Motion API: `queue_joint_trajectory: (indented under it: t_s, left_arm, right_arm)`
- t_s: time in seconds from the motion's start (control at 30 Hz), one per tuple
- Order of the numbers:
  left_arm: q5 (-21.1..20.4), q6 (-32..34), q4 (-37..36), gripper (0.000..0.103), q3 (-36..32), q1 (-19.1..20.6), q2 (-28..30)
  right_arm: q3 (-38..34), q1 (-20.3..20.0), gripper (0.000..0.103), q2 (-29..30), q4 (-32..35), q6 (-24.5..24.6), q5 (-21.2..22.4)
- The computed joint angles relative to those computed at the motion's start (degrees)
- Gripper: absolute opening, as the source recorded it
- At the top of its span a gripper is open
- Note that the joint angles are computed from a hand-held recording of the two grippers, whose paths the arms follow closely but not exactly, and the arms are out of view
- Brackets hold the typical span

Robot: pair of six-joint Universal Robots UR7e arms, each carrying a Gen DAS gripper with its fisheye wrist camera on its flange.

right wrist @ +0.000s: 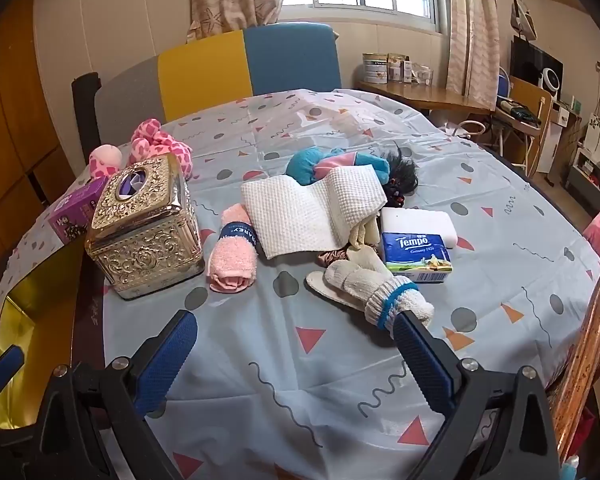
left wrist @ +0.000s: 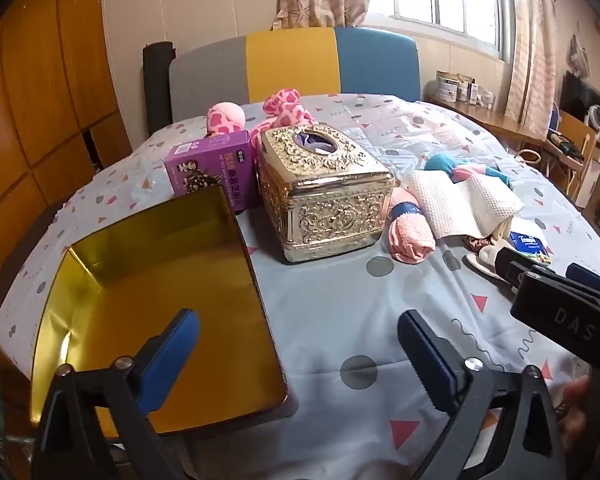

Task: Organize soft objects

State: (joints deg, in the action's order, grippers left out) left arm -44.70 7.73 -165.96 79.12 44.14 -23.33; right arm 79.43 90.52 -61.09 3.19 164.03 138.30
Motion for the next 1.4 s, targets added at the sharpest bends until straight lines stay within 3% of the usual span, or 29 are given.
queue_joint_trajectory:
  t_s: [0.1,0.13,0.23,0.53,0.6,1.4]
  left_arm:
    - [-0.11,-0.42,-0.83,0.103,-0.84,0.12,0.65]
    - [-1.95,0.03,-3.59,0.103,0.46,0.56,-0.69]
    - [-1.93,0.77,-7.25,0.103,2.45,0.58,-1.66]
    - [0.21,-0.44,-7.06,0.103,2.97,0.09,-1.93]
    - [0.15,-0.39,-7.04,0.103,2.80,0.15,-1.99]
    - [0.06,-1.51,-6.43,0.103,3.26,0.15,-2.69]
  right_arm:
    - [0.36,0.15,0.100,-0.04,-0.62,-0.85,-0.17]
    - [0.71,0.24,0.100,-0.13,-1.07,-1.31,-0.43]
    - [1.67,0.60,0.100,-0.53,-2.55,-2.65,-1.21]
    - [-1.21,1.31,0.100,0.46,-0.16,-2.52,-0.66]
    - [1.02,1.14,0.100,-0.44,-2.37,-3.17,-1.19]
    - [1.06,1.23,0.100,-0.28,-2.36,-3.61,-1.33]
